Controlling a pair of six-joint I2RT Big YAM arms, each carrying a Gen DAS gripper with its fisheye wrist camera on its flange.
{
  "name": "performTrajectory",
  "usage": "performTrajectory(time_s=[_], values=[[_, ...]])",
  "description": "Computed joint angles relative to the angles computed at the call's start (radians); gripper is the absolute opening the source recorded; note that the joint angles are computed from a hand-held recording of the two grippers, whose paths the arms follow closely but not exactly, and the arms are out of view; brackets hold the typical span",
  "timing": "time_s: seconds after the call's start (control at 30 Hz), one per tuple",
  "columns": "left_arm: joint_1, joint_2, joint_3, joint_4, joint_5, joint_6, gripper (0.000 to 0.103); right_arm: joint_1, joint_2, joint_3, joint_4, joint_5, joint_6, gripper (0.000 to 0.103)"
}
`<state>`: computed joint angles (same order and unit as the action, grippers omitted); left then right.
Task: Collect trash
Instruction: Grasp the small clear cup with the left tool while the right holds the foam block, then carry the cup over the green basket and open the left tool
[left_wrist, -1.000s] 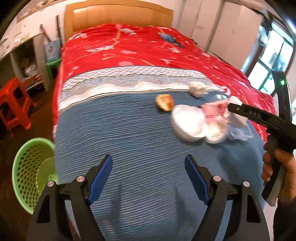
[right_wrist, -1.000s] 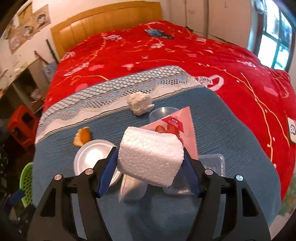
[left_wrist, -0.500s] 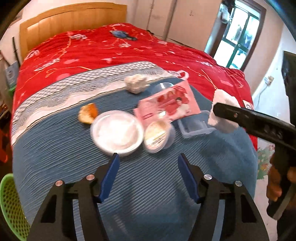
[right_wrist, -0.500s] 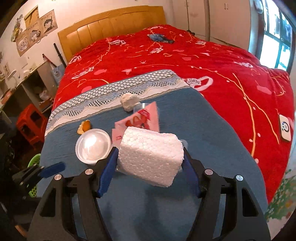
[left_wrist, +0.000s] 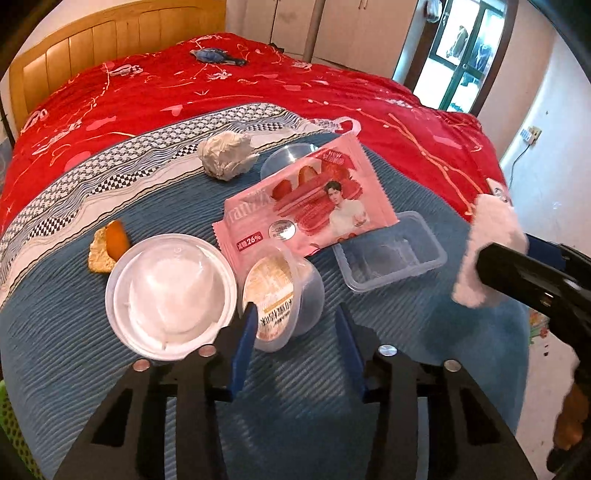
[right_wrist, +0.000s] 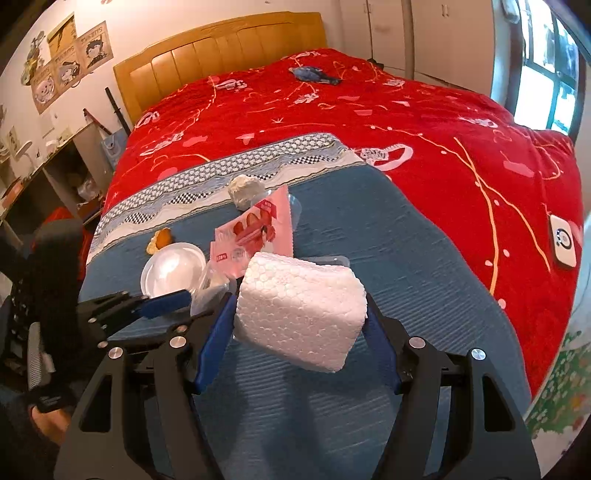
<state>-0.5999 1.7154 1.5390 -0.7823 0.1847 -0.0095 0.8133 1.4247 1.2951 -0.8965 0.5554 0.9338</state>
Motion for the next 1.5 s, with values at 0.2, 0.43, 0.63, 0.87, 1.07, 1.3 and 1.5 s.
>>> performTrajectory(time_s=[0.2,0.43,0.63,0.87,1.07,1.3,1.5], values=[[0.003,-0.007,-0.009,0.013,0.041,-0.019,0.019,0.014,-0.017,-0.014,-0.005,0.012,0.014,0.067],[0.039,-0.145,-0.125,0.051,0.115,-0.046,0.017,0.064,-0.021,0.001,-0.012,0.038,0.027,0.067],[0.133,-0.305,-0.255,0.08,0.132,-0.073,0.017,0.116,0.014,0.045,0.01,0.027,0.013,0.067],[0.333,-0.464,-0.375,0.051,0.11,-0.066,0.017,0.165,0.132,0.181,0.055,-0.028,-0.074,0.067],[0.544,-0.513,-0.43,0.033,0.086,-0.02,0.017,0.187,0.281,0.361,0.063,-0.101,-0.173,0.067],[0.751,-0.448,-0.441,0.01,0.08,0.004,0.018,0.2,0.468,0.608,0.02,-0.2,-0.261,0.067],[0.838,-0.357,-0.427,-0.005,0.091,0.035,0.018,0.21,0.653,0.867,-0.068,-0.266,-0.313,0.067]])
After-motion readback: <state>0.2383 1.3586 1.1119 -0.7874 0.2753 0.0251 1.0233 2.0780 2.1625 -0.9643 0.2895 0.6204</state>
